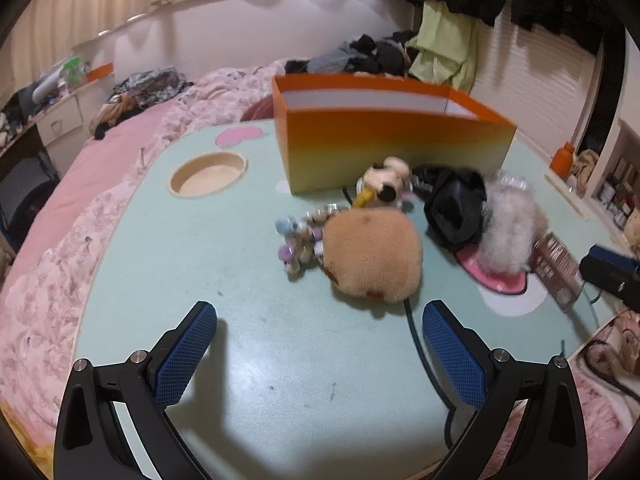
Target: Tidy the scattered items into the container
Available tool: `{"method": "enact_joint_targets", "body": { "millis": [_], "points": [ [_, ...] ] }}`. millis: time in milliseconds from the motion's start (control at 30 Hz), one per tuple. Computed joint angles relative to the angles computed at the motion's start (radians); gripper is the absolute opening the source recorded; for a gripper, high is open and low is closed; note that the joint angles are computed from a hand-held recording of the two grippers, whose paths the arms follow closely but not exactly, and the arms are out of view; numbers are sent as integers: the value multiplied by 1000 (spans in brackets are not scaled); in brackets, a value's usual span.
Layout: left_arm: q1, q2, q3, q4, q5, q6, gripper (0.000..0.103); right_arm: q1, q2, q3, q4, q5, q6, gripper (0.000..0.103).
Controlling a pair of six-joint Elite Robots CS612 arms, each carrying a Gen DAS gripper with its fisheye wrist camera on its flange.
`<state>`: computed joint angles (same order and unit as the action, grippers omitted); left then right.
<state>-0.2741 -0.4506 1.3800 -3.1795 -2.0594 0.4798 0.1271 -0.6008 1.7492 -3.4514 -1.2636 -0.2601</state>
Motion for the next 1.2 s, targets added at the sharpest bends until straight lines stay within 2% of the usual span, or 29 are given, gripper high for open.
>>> {"method": "enact_joint_targets", "body": {
  "millis": [133, 200, 233, 267, 333, 367, 433, 500, 567, 633, 800, 1000, 1133, 1200],
  "points": [
    [-3, -10, 15, -156, 8, -1, 103, -3, -2, -1, 13, 20, -7, 77],
    [-5, -27, 11, -149, -33, 13, 103, -2, -2, -2, 21, 23, -7, 77],
    [-6, -40, 4, -113, -70, 26, 103, -2, -2, -3, 23, 22, -8, 77],
    [-9, -55, -6, -52, -105, 51, 103, -1, -2, -2, 23, 22, -10, 77],
    [-21, -84, -48, 155, -172, 133, 102, -1, -2, -2, 23, 21, -13, 77],
    [-30, -93, -70, 260, -188, 174, 102, -1, -2, -2, 23, 22, -12, 77],
    [-63, -98, -126, 470, -170, 232, 100, -2, -2, -2, 26, 26, -7, 77],
    [-95, -83, -208, 679, -131, 244, 81, -4, -2, -3, 30, 31, -3, 77],
    [-116, -53, -305, 888, -109, 247, 70, -7, -2, -2, 32, 36, -1, 77],
    [-136, -19, -377, 1009, -91, 221, 64, -9, -2, -2, 33, 39, 2, 77],
    [-165, 1, -388, 1022, -62, 179, 62, -14, -3, -4, 42, 47, 7, 77],
    [-187, 17, -414, 1057, -18, 150, 62, -15, -1, -9, 57, 49, 6, 77],
    [-194, 38, -449, 1093, -25, 129, 62, -16, -2, -7, 58, 49, 4, 77],
    [-200, 41, -448, 1089, -6, 124, 63, -16, -2, -7, 62, 50, 2, 77]
  ]
}}
